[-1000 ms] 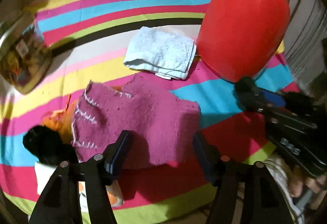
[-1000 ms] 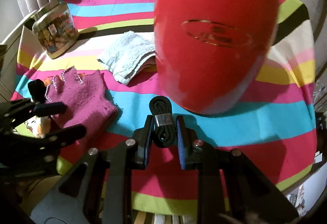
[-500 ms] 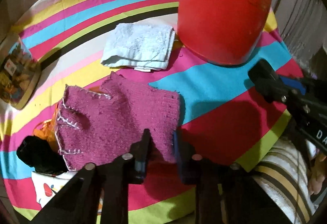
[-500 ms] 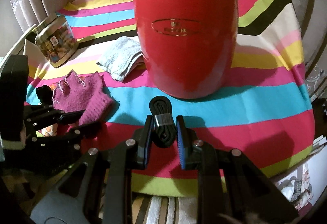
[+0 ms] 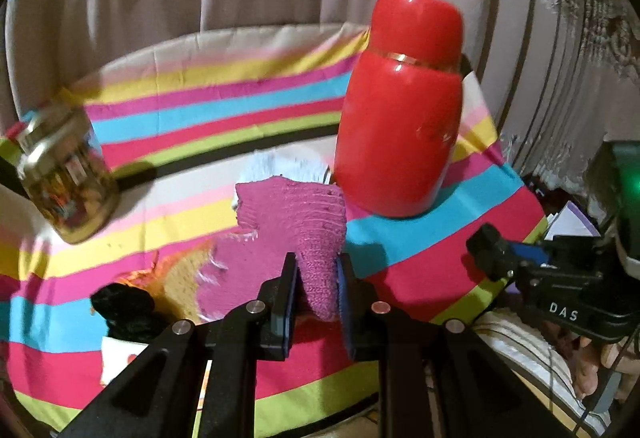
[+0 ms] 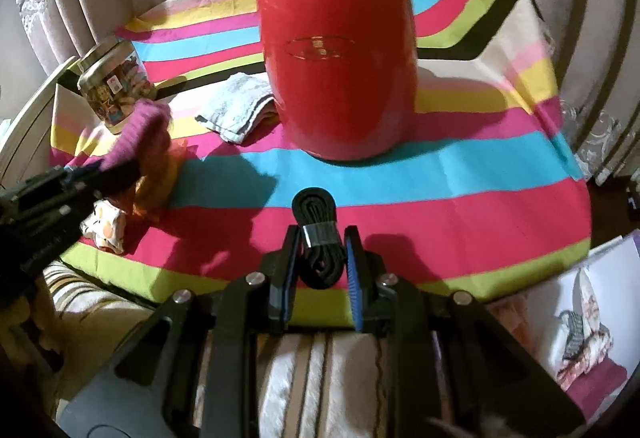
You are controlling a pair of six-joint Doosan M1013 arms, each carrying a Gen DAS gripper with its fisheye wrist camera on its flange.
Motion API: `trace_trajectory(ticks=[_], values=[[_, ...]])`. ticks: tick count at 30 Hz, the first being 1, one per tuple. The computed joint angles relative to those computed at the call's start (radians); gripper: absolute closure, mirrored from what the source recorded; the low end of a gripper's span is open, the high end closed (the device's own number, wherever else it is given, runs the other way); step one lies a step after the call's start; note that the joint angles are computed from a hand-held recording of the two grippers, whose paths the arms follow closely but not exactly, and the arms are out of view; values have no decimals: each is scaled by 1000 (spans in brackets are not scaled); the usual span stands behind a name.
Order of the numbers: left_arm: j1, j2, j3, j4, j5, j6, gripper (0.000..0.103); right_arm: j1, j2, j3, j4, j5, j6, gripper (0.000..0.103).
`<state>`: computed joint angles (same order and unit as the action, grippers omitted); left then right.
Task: Organize soft objects
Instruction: 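Carry the magenta glove and black hair tie into the white box and open both tools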
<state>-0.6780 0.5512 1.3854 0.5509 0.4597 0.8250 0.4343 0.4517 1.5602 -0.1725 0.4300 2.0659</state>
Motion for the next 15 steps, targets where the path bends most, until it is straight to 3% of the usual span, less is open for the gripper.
trace_trajectory(ticks=[6, 15], values=[[-29, -11, 3, 97, -25, -52, 84, -1, -38, 48, -67, -13, 79, 78], [-74, -20, -19, -52, -81, 145, 84, -17, -119, 144, -178, -24, 232, 78]])
